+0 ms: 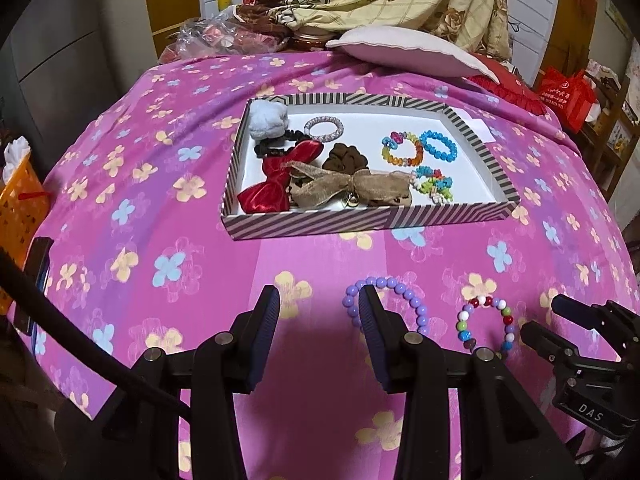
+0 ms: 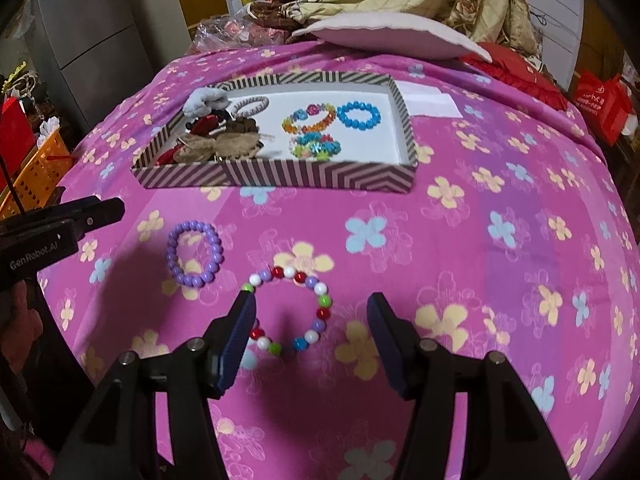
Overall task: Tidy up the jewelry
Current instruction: 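Move both tools toward the purple and multicolour round-bead bracelets, then grasp the purple beaded bracelet with the left tool while the right tool grasps the multicolour bead bracelet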
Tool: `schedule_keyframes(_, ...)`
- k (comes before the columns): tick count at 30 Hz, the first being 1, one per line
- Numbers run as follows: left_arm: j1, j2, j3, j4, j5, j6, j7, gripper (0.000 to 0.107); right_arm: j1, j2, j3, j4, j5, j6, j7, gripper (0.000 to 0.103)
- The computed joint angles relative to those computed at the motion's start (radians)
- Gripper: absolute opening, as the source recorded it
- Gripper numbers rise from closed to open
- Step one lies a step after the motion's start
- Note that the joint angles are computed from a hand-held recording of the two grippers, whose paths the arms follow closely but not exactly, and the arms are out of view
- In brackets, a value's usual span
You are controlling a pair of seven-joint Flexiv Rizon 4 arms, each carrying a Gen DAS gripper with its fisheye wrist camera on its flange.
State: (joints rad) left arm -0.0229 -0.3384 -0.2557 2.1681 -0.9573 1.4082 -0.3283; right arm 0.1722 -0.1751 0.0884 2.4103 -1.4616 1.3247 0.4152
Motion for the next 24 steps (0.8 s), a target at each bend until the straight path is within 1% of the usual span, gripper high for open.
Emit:
schedule_keyframes(6,0.001,-0.004,0.029,-0.002,0.043,-0.046,-0.035,0.059,-0.001,-0.002,0.002,0.027,0.009,0.005,0.011,0.061)
schedule_keyframes(10,0.001,-0.018,0.070,-0.022,0.119,-0.135,-0.105,0.059,-0.007,-0.017,-0.006,0.031,-0.011,0.019,0.032,0.061)
schedule_keyframes(13,0.006,-0.031,0.082,-0.038,0.154,-0.183,-0.147,0.059,-0.014,-0.032,-0.013,0.018,-0.048,0.023,0.054,0.061)
schedule_keyframes(15,0.006,-0.041,0.089,-0.050,0.182,-0.213,-0.174,0.059,-0.018,-0.049,-0.013,0.005,-0.058,0.019,0.049,0.061)
schedule_keyframes(17,0.001,-0.055,0.097,-0.063,0.214,-0.219,-0.204,0.059,-0.015,-0.064,-0.012,-0.007,-0.052,0.008,0.037,0.061)
schedule_keyframes(21,0.003,-0.078,0.090,-0.079,0.250,-0.215,-0.235,0.059,-0.008,-0.087,-0.015,-0.024,-0.055,-0.014,0.030,0.061)
schedule_keyframes(24,-0.003,-0.098,0.088,-0.091,0.289,-0.200,-0.258,0.059,-0.003,-0.096,-0.016,-0.031,-0.056,-0.029,0.020,0.061)
